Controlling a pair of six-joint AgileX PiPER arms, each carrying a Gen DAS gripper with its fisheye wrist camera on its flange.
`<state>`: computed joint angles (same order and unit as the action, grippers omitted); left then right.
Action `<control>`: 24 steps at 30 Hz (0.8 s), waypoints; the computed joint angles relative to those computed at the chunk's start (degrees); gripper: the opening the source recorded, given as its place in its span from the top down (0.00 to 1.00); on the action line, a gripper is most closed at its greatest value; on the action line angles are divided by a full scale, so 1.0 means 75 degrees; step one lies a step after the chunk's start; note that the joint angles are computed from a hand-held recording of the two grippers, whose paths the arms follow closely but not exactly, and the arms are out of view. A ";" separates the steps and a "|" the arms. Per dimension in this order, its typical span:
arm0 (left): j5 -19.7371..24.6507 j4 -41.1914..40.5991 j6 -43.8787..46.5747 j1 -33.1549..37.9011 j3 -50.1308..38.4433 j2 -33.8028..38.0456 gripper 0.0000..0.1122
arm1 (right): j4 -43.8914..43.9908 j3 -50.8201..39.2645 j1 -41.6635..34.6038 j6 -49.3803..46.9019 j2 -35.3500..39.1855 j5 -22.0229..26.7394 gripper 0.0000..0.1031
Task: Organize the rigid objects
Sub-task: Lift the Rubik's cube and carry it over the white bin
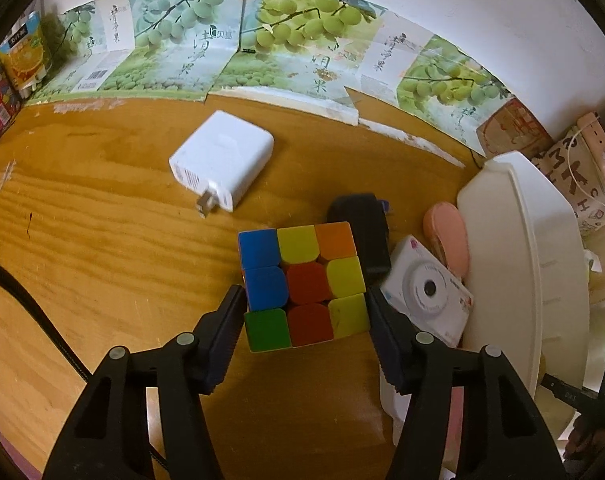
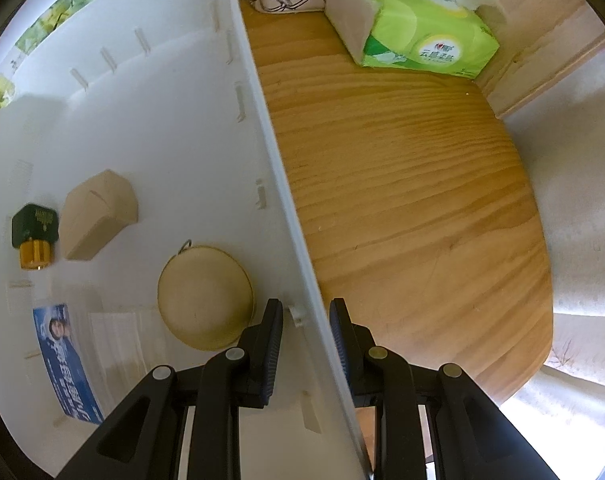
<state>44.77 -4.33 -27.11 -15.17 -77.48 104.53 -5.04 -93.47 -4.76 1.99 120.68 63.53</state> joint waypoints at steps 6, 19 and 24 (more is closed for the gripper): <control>-0.0139 0.0233 -0.0680 -0.0386 0.0469 -0.0345 0.44 | 0.0229 0.0115 -0.0076 -0.0572 -0.0054 0.0082 0.76; -0.0782 0.0690 -0.2610 -0.0946 0.1329 -0.1227 0.44 | 0.0414 0.0253 -0.0001 -0.1714 -0.0156 0.0332 0.75; -0.0972 0.1326 -0.3635 -0.1339 0.1370 -0.1502 0.44 | 0.0451 0.0503 0.0069 -0.2056 -0.0320 0.0345 0.75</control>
<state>37.48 5.62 -54.38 -25.21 -67.21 93.26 -1.65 -89.69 -4.24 -13.43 118.28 66.11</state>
